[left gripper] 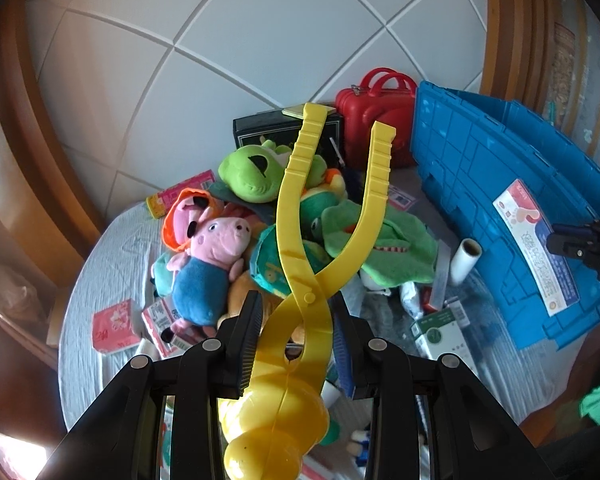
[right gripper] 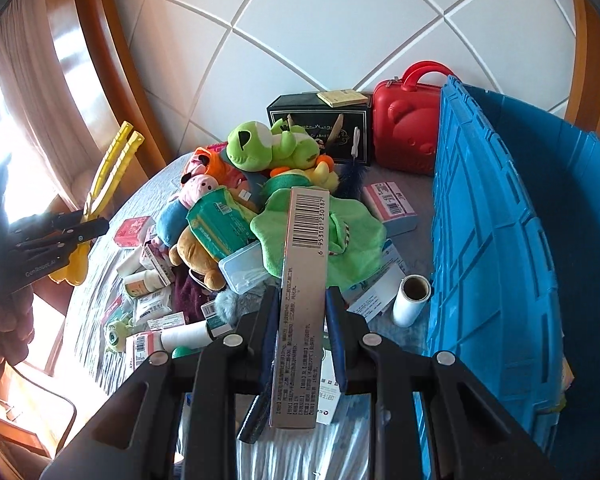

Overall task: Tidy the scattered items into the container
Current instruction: 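Lift the tongs toy and white medicine box and carry them over the blue crate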

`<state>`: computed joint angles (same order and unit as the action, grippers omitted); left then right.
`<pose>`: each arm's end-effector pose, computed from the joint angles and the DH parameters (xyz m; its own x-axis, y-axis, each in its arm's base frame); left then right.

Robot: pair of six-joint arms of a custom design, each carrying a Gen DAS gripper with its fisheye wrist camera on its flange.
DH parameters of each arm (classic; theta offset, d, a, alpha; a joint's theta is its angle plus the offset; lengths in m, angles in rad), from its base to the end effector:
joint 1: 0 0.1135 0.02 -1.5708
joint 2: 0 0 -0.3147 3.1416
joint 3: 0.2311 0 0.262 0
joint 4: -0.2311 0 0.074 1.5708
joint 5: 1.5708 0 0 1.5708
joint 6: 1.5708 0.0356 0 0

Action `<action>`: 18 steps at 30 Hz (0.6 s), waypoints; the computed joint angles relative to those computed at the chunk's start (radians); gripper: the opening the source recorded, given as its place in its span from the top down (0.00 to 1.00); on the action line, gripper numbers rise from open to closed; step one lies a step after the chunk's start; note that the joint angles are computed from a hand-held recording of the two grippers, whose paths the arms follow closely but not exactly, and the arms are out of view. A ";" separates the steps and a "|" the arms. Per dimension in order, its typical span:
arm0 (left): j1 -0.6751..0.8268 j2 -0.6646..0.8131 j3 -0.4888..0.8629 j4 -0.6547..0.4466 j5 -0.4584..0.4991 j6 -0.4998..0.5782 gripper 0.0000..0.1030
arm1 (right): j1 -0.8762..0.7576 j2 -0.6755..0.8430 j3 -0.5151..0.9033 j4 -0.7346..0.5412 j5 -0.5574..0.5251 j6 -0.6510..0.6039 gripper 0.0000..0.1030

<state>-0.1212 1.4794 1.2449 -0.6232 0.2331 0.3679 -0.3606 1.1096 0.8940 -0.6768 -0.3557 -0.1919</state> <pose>0.3210 -0.0474 0.3438 -0.6043 0.4261 -0.6732 0.5198 0.8512 0.0723 0.2002 -0.0623 0.3158 -0.7392 0.0877 -0.6677 -0.0150 0.9891 0.1465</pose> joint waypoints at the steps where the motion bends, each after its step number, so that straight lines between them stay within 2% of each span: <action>1: -0.021 0.000 0.013 -0.008 -0.018 -0.018 0.69 | -0.027 -0.005 0.013 -0.012 -0.026 -0.019 0.78; 12: -0.245 -0.001 0.140 -0.074 -0.162 -0.168 0.69 | -0.351 0.019 0.192 -0.168 -0.335 -0.207 0.78; 18: -0.399 0.019 0.226 -0.115 -0.243 -0.217 0.69 | -0.512 0.073 0.252 -0.243 -0.436 -0.312 0.78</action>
